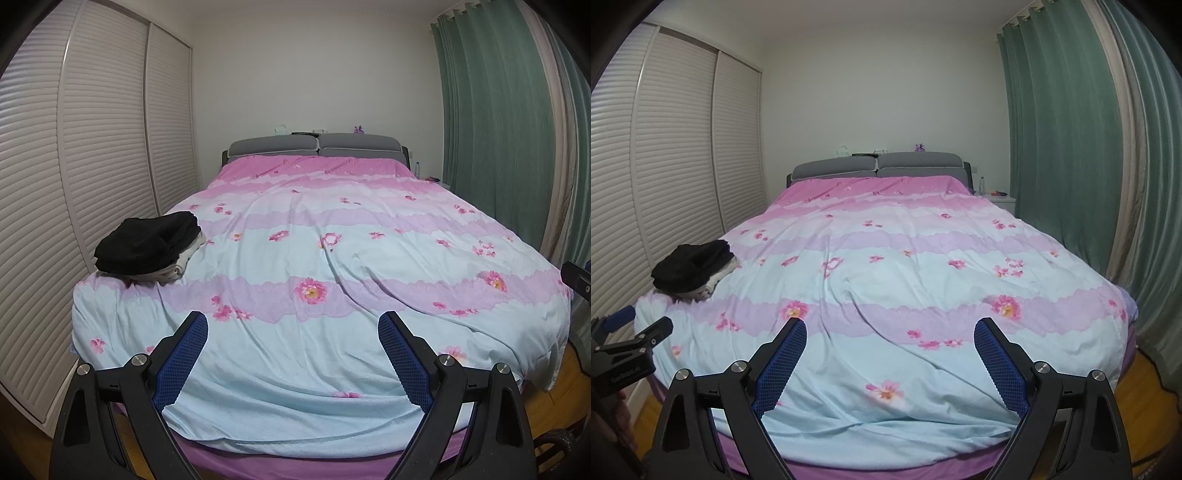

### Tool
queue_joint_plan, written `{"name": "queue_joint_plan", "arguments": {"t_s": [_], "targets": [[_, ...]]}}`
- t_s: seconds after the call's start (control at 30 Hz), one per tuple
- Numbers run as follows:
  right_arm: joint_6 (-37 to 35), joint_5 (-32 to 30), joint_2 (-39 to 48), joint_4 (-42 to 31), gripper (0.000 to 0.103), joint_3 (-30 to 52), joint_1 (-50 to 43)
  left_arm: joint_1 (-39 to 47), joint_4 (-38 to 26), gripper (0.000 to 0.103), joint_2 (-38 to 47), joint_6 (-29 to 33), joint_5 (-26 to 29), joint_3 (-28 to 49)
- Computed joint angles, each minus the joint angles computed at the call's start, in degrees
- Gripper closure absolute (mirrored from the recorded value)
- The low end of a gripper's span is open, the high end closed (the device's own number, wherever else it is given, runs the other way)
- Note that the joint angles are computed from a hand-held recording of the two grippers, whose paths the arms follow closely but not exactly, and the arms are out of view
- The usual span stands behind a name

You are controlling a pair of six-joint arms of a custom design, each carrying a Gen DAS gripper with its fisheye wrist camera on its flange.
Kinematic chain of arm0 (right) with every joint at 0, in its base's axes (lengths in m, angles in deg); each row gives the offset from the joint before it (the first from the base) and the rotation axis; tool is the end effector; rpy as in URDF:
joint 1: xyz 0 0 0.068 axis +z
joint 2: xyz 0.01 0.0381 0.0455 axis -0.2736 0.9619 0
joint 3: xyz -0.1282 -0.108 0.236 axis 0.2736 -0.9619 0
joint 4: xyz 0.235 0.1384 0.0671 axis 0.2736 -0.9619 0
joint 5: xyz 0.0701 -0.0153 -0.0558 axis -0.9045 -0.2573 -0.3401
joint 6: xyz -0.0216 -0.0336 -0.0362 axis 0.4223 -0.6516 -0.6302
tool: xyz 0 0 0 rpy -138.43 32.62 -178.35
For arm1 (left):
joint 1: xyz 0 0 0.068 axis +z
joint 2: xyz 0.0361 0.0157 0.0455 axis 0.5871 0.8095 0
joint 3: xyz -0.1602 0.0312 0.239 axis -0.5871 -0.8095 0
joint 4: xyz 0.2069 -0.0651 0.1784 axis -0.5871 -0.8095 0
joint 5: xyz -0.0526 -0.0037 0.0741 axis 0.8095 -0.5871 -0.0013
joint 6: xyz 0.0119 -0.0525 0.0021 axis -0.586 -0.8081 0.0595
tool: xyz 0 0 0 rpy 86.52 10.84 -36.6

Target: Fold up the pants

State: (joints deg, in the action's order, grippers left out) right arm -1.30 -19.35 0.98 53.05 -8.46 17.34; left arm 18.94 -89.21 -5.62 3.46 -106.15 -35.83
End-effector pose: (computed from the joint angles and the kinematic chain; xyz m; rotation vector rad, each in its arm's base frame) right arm 0.2074 0.1155 0.3280 0.0239 1.9739 0.0587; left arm 0.2048 -0.0502 0.3346 -0.0323 2.0543 0.0933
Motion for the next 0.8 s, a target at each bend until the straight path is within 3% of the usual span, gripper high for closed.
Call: {"name": "queue_joint_plan", "arguments": {"t_s": [0.8], "targets": [[0.1, 1.0, 0.1, 1.3, 0.01, -0.8, 0.9, -0.4, 0.3, 0.008, -0.8, 0.6, -0.3, -0.3]]}}
